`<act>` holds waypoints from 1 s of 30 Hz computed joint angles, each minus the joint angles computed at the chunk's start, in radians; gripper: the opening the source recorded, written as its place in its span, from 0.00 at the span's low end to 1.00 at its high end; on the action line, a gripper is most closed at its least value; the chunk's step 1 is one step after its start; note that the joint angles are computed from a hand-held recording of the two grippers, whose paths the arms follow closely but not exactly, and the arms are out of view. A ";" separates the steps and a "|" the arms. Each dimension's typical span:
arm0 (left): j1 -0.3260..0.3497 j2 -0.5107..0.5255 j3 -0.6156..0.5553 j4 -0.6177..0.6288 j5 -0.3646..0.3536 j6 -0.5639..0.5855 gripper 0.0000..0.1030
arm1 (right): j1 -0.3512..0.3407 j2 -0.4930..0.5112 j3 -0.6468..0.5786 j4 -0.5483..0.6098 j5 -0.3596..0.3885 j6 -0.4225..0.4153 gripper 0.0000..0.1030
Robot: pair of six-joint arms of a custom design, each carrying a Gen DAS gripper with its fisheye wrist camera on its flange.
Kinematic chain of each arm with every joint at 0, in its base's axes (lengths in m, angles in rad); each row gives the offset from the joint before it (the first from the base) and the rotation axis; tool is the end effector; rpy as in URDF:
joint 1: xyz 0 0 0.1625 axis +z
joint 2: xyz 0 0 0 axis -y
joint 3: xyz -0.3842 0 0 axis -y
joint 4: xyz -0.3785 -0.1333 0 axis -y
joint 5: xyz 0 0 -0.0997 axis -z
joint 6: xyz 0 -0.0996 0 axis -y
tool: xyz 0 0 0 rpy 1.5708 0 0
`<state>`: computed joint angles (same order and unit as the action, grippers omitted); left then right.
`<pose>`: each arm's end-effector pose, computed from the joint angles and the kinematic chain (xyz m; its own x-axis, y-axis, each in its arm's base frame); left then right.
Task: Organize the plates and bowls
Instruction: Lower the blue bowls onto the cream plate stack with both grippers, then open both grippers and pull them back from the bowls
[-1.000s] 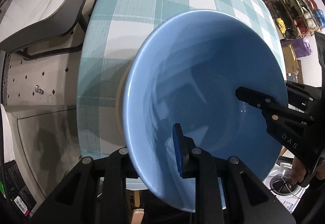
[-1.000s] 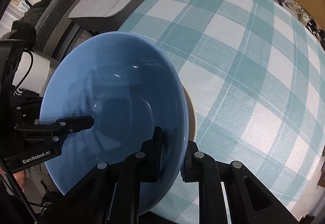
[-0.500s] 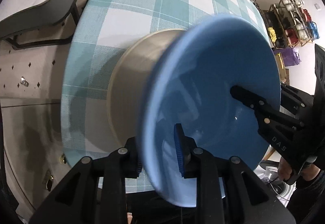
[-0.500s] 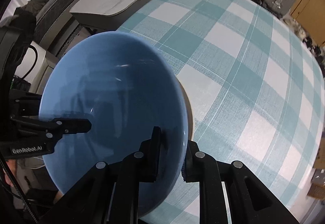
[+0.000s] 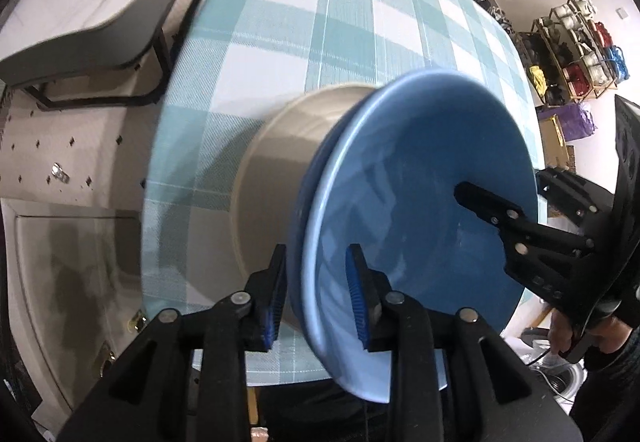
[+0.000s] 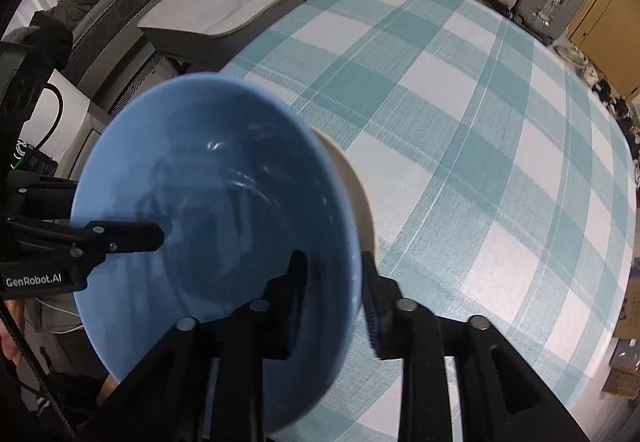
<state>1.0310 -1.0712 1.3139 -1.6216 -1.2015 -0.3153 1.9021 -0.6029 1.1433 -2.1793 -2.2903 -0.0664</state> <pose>-0.1794 -0.6288 0.2986 -0.8834 0.2507 -0.3960 0.2426 0.9675 0.0714 0.3065 -0.6830 0.1177 -0.7027 -0.2644 0.6606 -0.3720 0.9279 -0.0243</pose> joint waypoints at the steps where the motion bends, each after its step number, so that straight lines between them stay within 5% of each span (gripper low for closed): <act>1: -0.003 -0.009 0.009 -0.015 0.013 0.002 0.35 | 0.000 -0.011 0.014 -0.033 0.009 -0.010 0.50; 6: -0.016 -0.059 0.052 -0.098 0.035 0.011 0.49 | 0.011 -0.055 0.065 -0.170 0.040 -0.087 0.59; 10: -0.026 -0.101 0.084 -0.165 0.036 0.020 0.50 | 0.020 -0.107 0.155 -0.363 0.088 -0.196 0.70; 14: -0.072 -0.180 0.187 -0.321 0.096 0.051 0.51 | 0.025 -0.181 0.273 -0.527 0.157 -0.207 0.71; 16: -0.117 -0.230 0.270 -0.427 0.161 0.089 0.60 | 0.037 -0.216 0.349 -0.643 0.166 -0.233 0.81; 18: -0.155 -0.275 0.352 -0.551 0.208 0.128 0.86 | 0.049 -0.238 0.412 -0.764 0.163 -0.268 0.88; 20: -0.194 -0.323 0.447 -0.714 0.224 0.176 0.92 | 0.061 -0.263 0.470 -0.862 0.166 -0.284 0.93; 26: -0.280 -0.391 0.642 -1.065 0.337 0.217 1.00 | 0.074 -0.328 0.619 -1.077 0.191 -0.263 0.98; 30: -0.309 -0.390 0.731 -1.205 0.417 0.271 1.00 | 0.090 -0.319 0.692 -1.256 0.132 -0.287 0.99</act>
